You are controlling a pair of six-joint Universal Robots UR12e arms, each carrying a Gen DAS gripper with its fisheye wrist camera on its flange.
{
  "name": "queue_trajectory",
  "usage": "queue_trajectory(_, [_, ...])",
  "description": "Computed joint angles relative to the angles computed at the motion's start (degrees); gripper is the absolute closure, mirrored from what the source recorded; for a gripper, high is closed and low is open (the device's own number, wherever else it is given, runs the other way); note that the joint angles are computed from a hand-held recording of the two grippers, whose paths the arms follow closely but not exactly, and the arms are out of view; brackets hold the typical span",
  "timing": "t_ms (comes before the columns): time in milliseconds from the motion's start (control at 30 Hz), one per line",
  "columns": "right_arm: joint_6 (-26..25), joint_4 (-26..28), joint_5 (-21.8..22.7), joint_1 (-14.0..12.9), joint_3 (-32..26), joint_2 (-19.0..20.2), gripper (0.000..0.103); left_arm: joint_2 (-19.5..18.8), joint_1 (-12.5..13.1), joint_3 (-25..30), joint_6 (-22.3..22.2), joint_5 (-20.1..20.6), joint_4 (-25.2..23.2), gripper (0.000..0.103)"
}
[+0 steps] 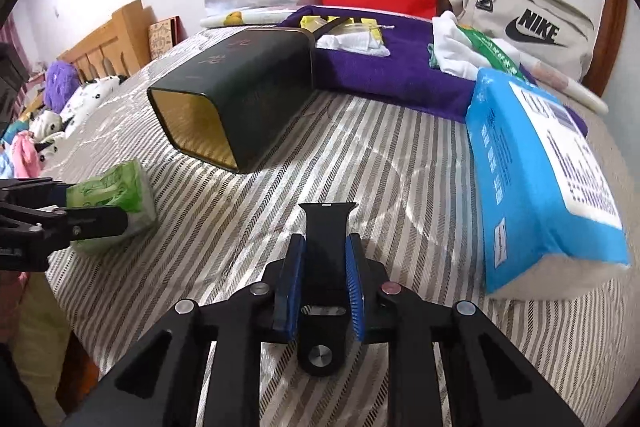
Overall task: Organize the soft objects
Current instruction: 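Carry the wipes pack with the left gripper while the right carries the strap over the towel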
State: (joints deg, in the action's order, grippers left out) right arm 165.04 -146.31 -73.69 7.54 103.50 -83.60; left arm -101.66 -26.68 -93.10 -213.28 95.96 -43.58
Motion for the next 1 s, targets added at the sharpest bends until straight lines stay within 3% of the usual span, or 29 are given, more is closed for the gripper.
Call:
queue_trajectory(67, [-0.2, 2.3, 2.3, -0.9, 0.0, -0.7, 0.082, -0.1, -0.5, 0.3, 0.1, 0.6, -0.3, 0.042])
queue_trajectory(633, [-1.8, 2.7, 6.3, -7.2, 4.7, -8.6, 0.082, -0.4, -3.4, 4.3, 0.3, 4.4, -0.8, 0.043])
queue_trajectory(1000, [-0.6, -1.1, 8.1, -8.8, -0.8, -6.3, 0.082, -2.0, -2.6, 11.6, 2.9, 7.8, -2.3, 0.043])
